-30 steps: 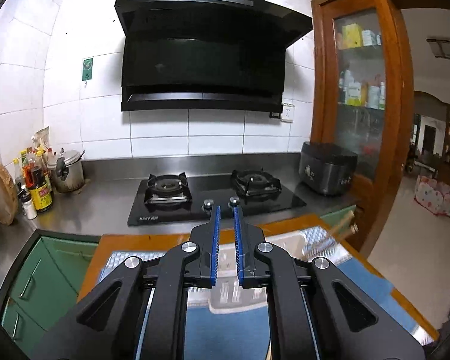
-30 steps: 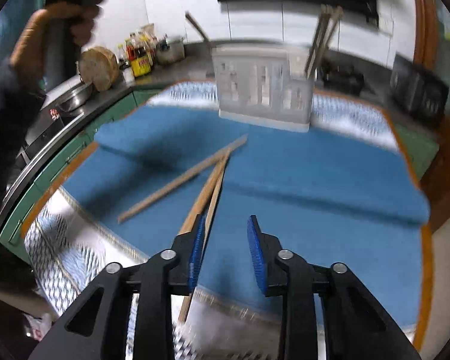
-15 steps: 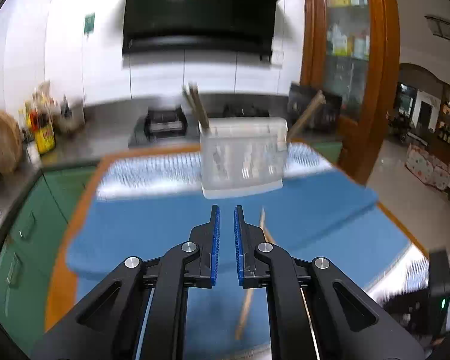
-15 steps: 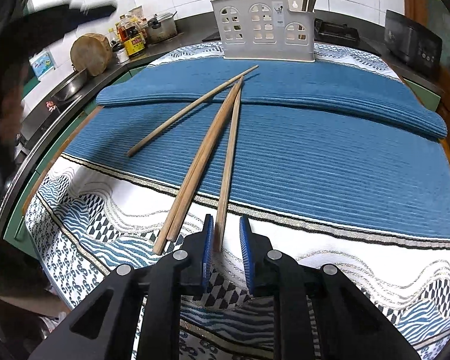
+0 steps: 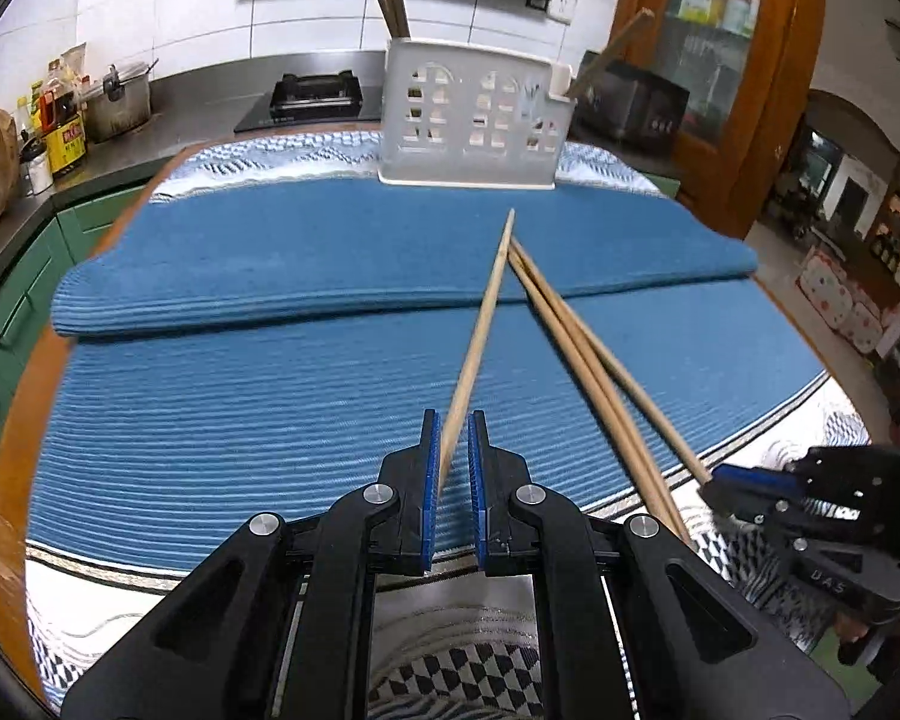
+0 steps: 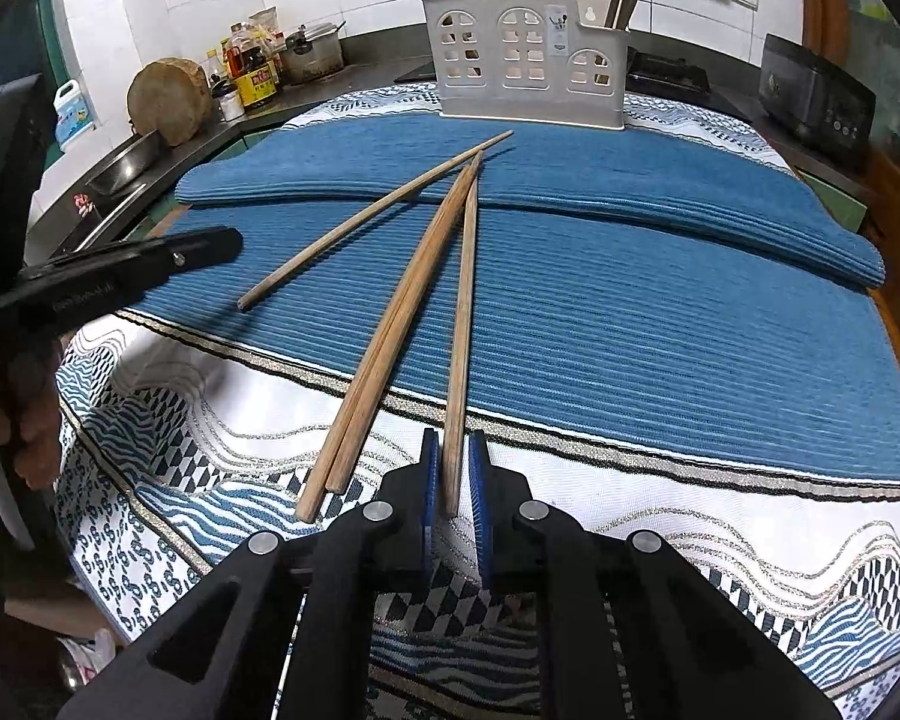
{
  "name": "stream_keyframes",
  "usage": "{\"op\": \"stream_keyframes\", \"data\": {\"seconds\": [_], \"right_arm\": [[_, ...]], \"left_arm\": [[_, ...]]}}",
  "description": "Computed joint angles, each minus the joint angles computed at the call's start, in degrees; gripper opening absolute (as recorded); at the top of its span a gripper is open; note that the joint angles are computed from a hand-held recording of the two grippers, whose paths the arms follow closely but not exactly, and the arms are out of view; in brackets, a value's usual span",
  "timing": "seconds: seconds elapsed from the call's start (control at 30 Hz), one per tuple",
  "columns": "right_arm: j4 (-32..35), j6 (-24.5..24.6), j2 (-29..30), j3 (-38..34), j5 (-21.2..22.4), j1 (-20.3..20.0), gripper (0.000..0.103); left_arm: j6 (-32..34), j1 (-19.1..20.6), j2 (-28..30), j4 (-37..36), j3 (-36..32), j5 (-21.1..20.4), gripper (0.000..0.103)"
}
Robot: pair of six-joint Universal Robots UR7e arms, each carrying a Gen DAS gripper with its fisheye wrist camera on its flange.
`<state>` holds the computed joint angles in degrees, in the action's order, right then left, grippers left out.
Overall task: Organize utensils
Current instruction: 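Lower both open tools to the loose chopsticks and close each on one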
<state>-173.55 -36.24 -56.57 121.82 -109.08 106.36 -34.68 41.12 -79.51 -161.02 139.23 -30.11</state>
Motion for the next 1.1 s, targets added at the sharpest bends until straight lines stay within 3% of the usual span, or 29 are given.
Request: {"op": "stream_keyframes", "data": {"seconds": [0.43, 0.5, 0.67, 0.8, 0.9, 1.1], "right_arm": [[-1.57, -0.05, 0.15, 0.48, 0.23, -0.16, 0.010], [-1.63, -0.07, 0.09, 0.53, 0.23, -0.14, 0.010], [-1.67, 0.04, 0.06, 0.60, 0.54, -0.29, 0.010], [-2.00, 0.20, 0.23, 0.52, 0.64, -0.33, 0.008], [-2.02, 0.61, 0.24, 0.50, 0.96, -0.49, 0.007], [-3.10, 0.45, -0.34, 0.75, 1.33, -0.32, 0.007]], "left_arm": [[0.85, 2.78, 3.46, 0.91, -2.43, -1.03, 0.010], [1.00, 2.98, 3.60, 1.27, -2.73, -0.96, 0.022], [1.74, 4.24, 4.04, 1.62, -3.68, -2.98, 0.023], [1.30, 4.40, 4.18, 3.22, -4.26, -3.06, 0.022], [-0.17, 4.24, 4.10, 5.63, -4.68, -2.03, 0.012], [-1.52, 2.83, 3.06, 7.48, -4.09, -1.25, 0.006]]}}
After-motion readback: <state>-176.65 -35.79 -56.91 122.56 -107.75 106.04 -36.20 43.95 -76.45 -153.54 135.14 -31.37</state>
